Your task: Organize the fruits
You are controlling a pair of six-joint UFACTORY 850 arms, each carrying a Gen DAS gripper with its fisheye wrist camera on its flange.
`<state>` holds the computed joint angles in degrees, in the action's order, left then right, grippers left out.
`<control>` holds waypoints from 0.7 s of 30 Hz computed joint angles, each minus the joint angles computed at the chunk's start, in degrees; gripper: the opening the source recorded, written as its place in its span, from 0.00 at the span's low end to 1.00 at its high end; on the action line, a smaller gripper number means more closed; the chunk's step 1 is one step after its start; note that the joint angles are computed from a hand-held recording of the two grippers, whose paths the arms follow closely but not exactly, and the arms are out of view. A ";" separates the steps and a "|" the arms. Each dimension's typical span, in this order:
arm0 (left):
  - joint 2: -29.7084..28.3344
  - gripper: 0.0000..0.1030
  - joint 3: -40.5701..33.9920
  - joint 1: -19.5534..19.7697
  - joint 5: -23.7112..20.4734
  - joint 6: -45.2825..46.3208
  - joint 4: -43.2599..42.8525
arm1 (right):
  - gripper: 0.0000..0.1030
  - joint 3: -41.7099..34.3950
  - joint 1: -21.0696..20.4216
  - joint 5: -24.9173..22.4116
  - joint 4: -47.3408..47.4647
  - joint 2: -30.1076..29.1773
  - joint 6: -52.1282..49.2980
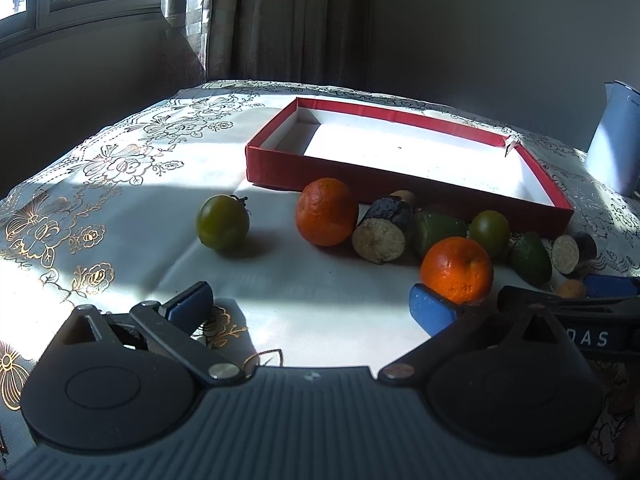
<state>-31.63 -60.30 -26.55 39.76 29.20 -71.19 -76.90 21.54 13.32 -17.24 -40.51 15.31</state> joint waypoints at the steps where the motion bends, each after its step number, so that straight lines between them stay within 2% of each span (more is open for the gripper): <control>1: 0.02 1.00 0.02 -0.02 0.11 -0.16 0.07 | 1.00 0.00 0.00 0.00 0.00 0.00 0.00; 9: 0.66 1.00 1.18 -0.15 1.34 -4.11 1.70 | 1.00 0.10 0.00 0.03 -0.02 0.08 0.02; 21: 0.09 1.00 0.29 -0.18 0.52 -0.76 -0.38 | 1.00 0.21 -0.01 0.06 -0.02 0.17 0.02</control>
